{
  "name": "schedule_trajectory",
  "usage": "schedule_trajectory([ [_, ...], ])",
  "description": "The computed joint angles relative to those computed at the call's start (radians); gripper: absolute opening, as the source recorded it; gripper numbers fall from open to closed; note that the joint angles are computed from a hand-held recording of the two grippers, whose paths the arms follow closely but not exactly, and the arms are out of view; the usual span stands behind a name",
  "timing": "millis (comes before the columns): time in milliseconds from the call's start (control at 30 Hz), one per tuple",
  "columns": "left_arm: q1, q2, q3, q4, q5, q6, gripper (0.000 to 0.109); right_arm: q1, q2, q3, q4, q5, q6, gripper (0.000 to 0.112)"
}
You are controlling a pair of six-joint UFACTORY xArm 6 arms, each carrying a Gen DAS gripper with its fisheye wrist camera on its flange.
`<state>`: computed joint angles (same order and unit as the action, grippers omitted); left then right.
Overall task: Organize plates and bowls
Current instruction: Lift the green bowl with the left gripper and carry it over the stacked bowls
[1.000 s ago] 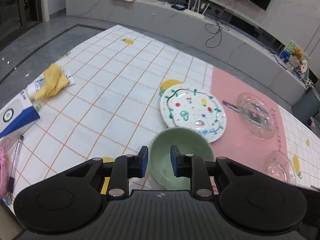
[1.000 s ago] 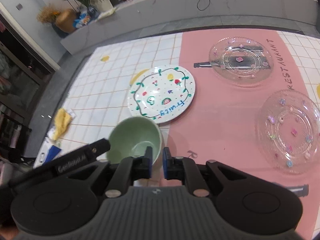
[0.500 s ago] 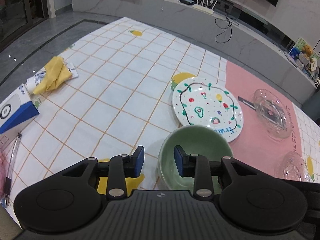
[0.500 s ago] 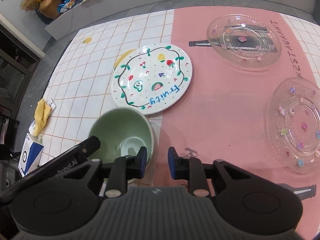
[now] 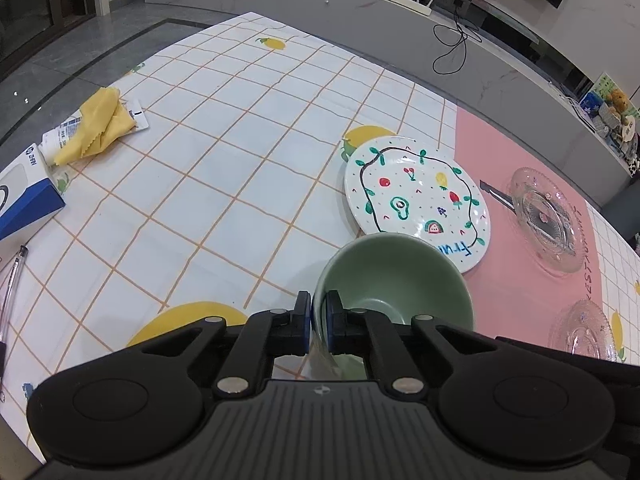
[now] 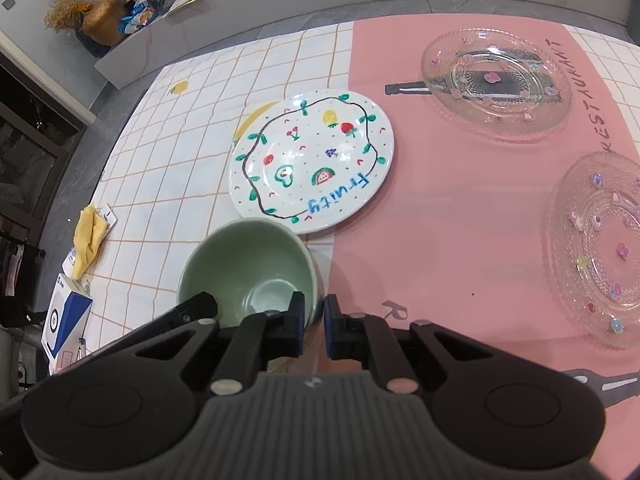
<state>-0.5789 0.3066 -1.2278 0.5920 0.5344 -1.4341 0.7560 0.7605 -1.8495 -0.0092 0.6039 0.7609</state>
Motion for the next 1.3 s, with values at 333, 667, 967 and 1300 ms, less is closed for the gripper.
schedule_trajectory([
  [333, 0.002, -0.042, 0.057, -0.002, -0.063, -0.044, 0.006, 0.004, -0.039, 0.05, -0.057, -0.027, 0.057, 0.006],
  [667, -0.024, -0.112, 0.07, 0.111, -0.044, -0.127, 0.006, 0.015, -0.16, 0.191, -0.179, -0.117, 0.171, 0.006],
  [967, -0.11, -0.193, 0.038, 0.201, 0.065, -0.158, 0.007, 0.009, -0.361, 0.429, -0.302, -0.259, 0.322, 0.006],
  [1300, -0.252, -0.282, 0.057, 0.242, 0.195, -0.198, 0.007, 0.017, -0.638, 0.731, -0.552, -0.356, 0.596, 0.006],
])
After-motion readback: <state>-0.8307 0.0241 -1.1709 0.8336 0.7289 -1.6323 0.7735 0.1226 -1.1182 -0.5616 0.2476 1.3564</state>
